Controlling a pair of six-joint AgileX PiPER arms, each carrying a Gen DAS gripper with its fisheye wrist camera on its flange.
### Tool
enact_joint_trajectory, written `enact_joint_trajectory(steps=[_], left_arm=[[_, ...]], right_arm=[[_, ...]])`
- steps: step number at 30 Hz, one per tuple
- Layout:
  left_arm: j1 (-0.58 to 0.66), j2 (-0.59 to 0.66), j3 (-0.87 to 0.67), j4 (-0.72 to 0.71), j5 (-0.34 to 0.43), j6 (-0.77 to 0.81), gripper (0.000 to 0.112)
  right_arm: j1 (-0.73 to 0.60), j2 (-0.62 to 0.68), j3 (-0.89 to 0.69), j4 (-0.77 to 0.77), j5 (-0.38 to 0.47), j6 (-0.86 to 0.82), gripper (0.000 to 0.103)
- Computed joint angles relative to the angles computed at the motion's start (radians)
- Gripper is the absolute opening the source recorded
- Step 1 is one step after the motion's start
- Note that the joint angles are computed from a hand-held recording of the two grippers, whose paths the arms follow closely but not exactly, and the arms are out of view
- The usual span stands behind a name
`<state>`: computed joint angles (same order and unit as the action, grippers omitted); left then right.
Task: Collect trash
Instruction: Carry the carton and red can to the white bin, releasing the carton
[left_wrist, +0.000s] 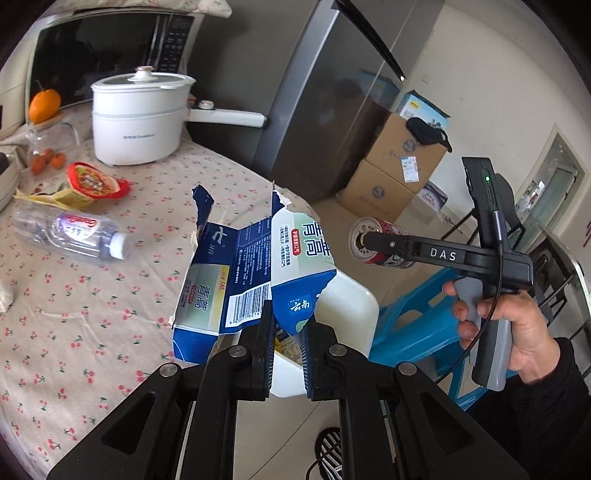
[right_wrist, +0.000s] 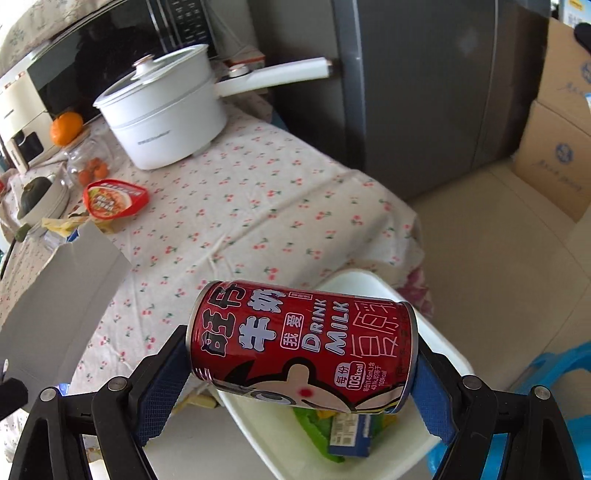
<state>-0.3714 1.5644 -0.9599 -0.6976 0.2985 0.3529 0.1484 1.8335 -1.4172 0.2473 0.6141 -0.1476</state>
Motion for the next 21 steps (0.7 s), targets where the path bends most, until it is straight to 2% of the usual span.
enact_joint_trajectory(steps=[9, 11, 15, 21], left_arm=[[-0.159, 0.260, -0.197, 0.046, -0.013, -0.044, 0.013], [-0.176, 0.314, -0.239, 0.067, -0.013, -0.059, 0.008], [-0.199, 0.404, -0.310, 0.086, -0.018, -0.073, 0.006], [-0.216, 0.489, -0.376, 0.263, -0.014, -0.221, 0.006]], right_arm=[[-0.189, 0.003, 0.056, 0.061, 0.004, -0.124, 0.089], [-0.216, 0.004, 0.060, 0.078, 0.009, -0.144, 0.089], [-0.245, 0.015, 0.050, 0.092, 0.015, -0.164, 0.089], [-0.257, 0.033, 0.044, 0.082, 0.021, -0.164, 0.089]])
